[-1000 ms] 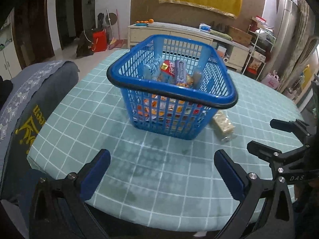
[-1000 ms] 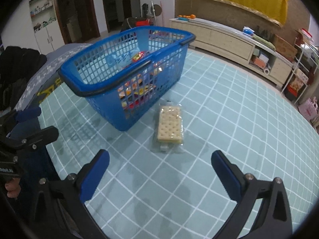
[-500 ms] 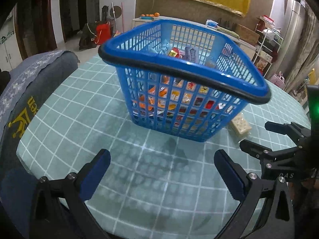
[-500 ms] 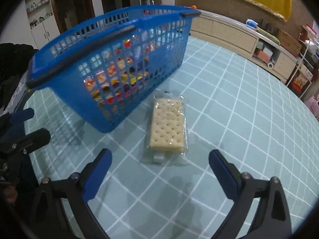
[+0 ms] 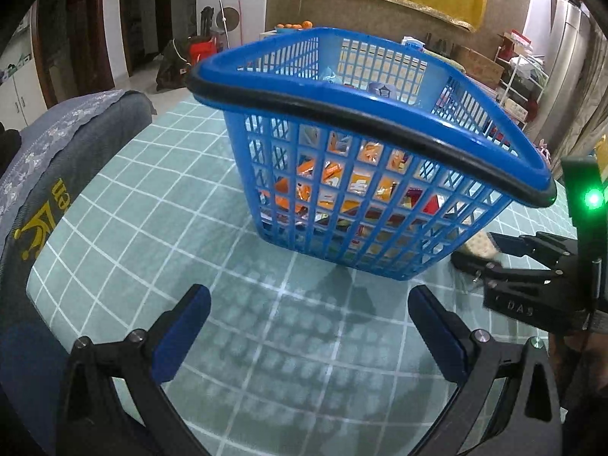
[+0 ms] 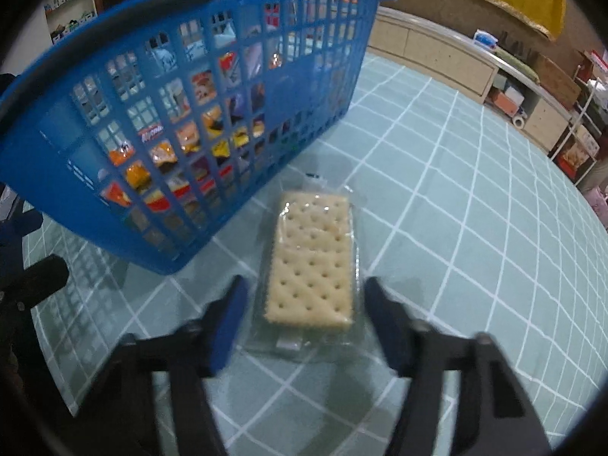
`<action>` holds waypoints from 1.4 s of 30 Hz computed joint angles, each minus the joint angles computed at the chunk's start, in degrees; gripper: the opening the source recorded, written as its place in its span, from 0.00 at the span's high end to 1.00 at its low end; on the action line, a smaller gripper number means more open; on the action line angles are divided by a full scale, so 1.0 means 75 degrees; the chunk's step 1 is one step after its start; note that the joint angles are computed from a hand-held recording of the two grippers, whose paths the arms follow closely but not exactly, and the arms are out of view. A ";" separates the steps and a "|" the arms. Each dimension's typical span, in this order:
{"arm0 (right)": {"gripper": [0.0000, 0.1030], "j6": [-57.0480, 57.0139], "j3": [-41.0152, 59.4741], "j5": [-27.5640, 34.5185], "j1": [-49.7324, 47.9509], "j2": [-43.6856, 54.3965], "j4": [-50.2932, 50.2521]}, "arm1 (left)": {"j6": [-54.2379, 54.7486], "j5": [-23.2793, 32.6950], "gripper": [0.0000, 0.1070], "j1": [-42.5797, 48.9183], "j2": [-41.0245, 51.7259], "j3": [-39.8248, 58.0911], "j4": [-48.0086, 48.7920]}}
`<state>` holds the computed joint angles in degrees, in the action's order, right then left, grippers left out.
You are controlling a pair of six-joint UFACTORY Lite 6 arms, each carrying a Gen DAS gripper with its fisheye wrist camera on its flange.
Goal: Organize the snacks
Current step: 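Move the right tool to the cracker pack beside the basket and close on it, then lift the cracker pack with the right tool and carry it over the basket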
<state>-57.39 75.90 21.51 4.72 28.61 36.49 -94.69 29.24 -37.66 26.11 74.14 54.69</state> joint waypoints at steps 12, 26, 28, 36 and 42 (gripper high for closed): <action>0.49 -0.0848 -0.1865 -0.0001 -0.0152 -0.1950 0.1114 | -0.0274 0.0216 0.04 -0.0389 -0.0652 -0.0300 0.0202; 0.49 -0.0324 -0.3429 0.0681 -0.0623 -0.4871 0.1129 | -0.0519 0.1098 0.04 -0.1657 -0.1276 -0.0145 0.0703; 0.49 -0.0205 -0.3524 0.0737 -0.0658 -0.5130 0.1066 | -0.0444 0.1248 0.04 -0.1793 -0.1201 0.0076 0.0677; 0.49 0.0209 -0.3371 0.1044 -0.0764 -0.5692 0.0853 | -0.0187 0.1461 0.04 -0.1859 -0.1492 0.0200 0.0726; 0.49 0.0810 -0.2868 0.0994 -0.0466 -0.5770 0.0436 | 0.0295 0.1607 0.04 -0.1743 -0.1645 0.0486 0.0893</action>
